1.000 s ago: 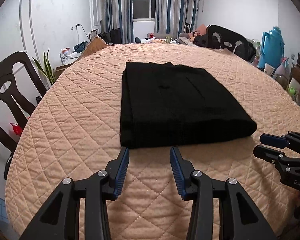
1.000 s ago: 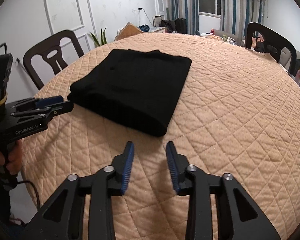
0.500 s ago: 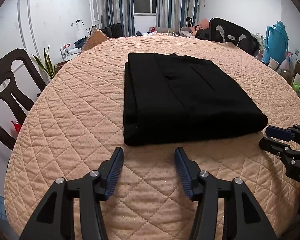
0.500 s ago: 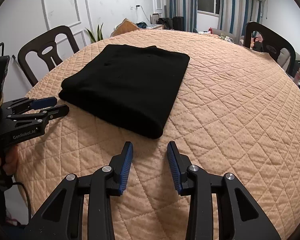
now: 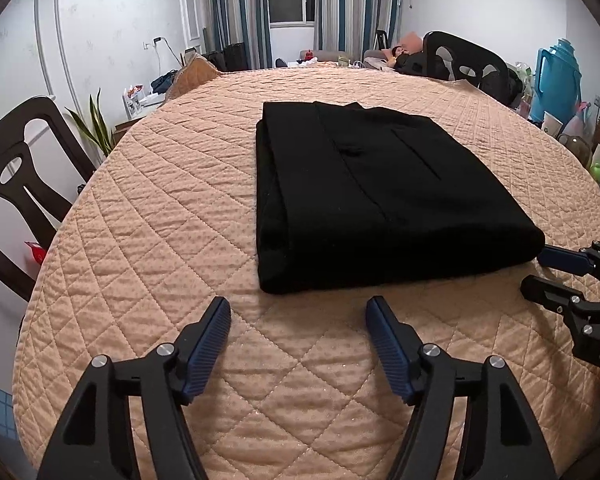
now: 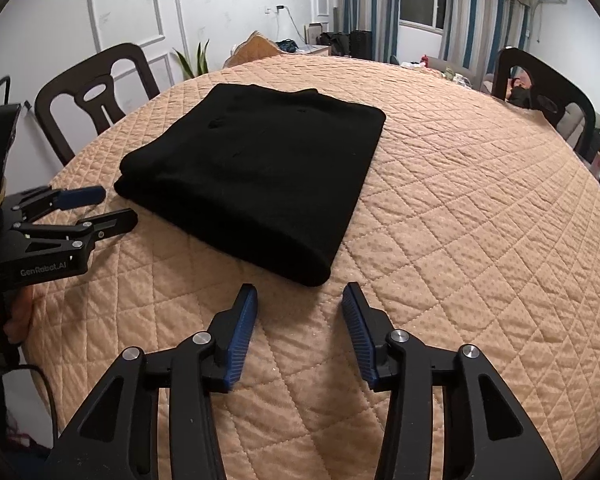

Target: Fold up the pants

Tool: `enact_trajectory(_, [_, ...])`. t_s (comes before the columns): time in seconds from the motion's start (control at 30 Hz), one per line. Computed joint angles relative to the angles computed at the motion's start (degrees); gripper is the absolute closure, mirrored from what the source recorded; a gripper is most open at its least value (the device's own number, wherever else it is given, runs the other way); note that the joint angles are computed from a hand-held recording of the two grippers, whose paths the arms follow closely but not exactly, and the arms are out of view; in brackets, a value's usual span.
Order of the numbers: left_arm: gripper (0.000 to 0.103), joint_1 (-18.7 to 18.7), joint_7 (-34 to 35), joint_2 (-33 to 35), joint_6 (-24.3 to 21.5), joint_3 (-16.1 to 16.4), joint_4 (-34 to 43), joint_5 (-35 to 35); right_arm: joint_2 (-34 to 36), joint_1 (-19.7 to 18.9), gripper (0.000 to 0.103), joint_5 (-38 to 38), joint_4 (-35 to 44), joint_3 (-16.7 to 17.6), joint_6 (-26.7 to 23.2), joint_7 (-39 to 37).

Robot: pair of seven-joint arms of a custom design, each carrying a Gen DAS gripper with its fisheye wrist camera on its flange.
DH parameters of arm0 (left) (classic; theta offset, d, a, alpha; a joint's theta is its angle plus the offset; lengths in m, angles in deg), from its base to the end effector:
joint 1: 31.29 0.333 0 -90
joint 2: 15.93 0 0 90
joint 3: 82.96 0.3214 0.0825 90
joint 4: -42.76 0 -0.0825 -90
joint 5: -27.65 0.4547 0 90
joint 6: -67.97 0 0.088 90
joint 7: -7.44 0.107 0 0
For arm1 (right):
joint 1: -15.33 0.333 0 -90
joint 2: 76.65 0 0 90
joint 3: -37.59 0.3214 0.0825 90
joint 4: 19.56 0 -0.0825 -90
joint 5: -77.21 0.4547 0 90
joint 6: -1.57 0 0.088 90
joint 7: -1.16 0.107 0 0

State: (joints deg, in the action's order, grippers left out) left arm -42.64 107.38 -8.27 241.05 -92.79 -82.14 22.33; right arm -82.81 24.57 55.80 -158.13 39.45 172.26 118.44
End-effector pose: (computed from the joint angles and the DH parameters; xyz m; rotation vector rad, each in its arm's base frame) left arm 0.6106 -0.2272 0.3705 -1.4019 2.2222 -0.8065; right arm 0.5555 0.1349 0.3825 -1.8737 1.7523 -0.6023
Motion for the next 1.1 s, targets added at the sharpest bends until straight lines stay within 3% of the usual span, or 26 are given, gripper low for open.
enact_trajectory(0.13, [0.024,-1.0,-3.1,-0.2,-0.3,1.4,-0.2,3.0,0.1,-0.6,0.057,-2.6,0.2,0.5,-0.2,2.2])
enact_trajectory(0.47, [0.018,1.6,5.1,-0.5,-1.8,-1.7,0.0,-4.6,-0.2,-0.1,0.056,-0.5,-0.3,-0.1,0.1,0.4])
enact_trajectory(1.1, [0.01,1.2,7.7,-0.5,-3.2,-1.7,0.3,-7.1,-0.3,-0.4,0.056,-1.6,-0.2,0.2,-0.1,1.3])
